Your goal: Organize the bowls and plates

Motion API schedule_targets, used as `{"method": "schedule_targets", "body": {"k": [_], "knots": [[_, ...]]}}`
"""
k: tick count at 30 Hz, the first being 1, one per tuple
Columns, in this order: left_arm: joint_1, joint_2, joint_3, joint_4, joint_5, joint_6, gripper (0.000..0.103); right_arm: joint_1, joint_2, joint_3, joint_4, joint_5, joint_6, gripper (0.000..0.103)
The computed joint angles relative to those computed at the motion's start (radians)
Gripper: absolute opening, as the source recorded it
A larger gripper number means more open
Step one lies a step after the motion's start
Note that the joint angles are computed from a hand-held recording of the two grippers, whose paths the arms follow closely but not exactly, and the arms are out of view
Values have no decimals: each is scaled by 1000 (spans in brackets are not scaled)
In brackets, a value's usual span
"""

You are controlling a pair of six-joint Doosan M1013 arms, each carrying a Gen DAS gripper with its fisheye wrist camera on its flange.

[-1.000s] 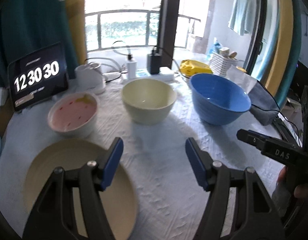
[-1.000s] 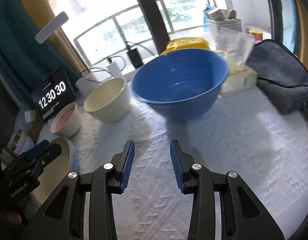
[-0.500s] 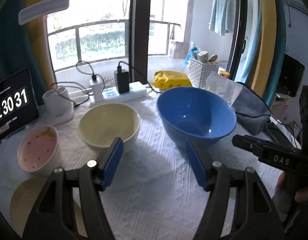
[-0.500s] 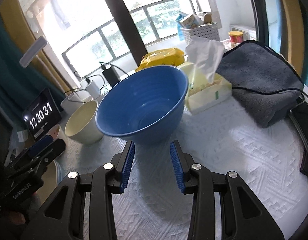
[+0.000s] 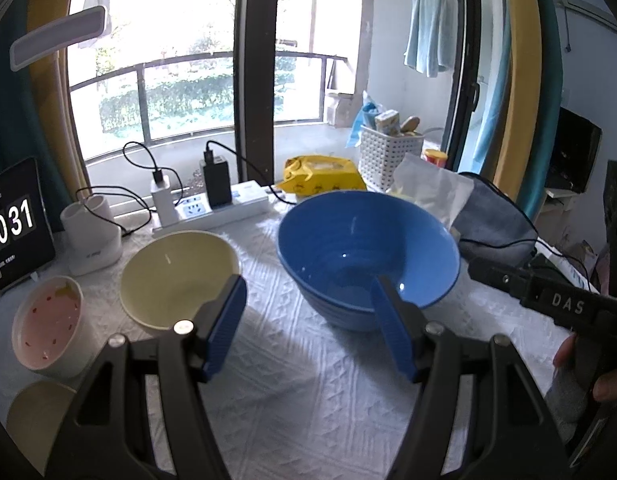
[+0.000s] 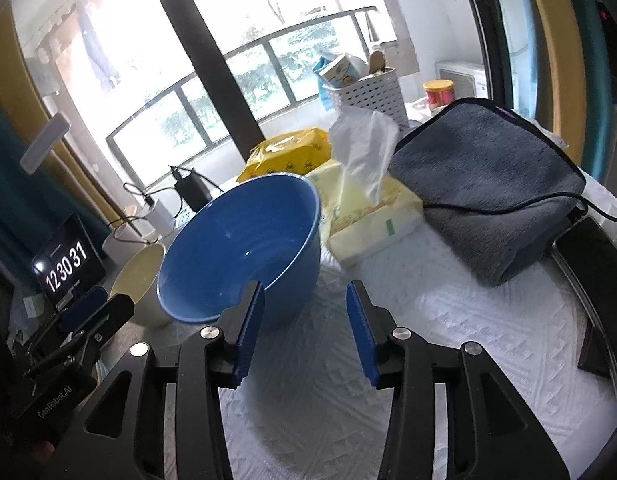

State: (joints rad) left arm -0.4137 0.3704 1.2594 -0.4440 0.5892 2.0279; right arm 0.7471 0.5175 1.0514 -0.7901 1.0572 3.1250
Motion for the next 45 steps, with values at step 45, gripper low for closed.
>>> {"method": "schedule_targets", "body": {"k": [45], "knots": [[-7,35,-16,-43,57,64,64,-13,63,-82,103,7,-130,25]]}}
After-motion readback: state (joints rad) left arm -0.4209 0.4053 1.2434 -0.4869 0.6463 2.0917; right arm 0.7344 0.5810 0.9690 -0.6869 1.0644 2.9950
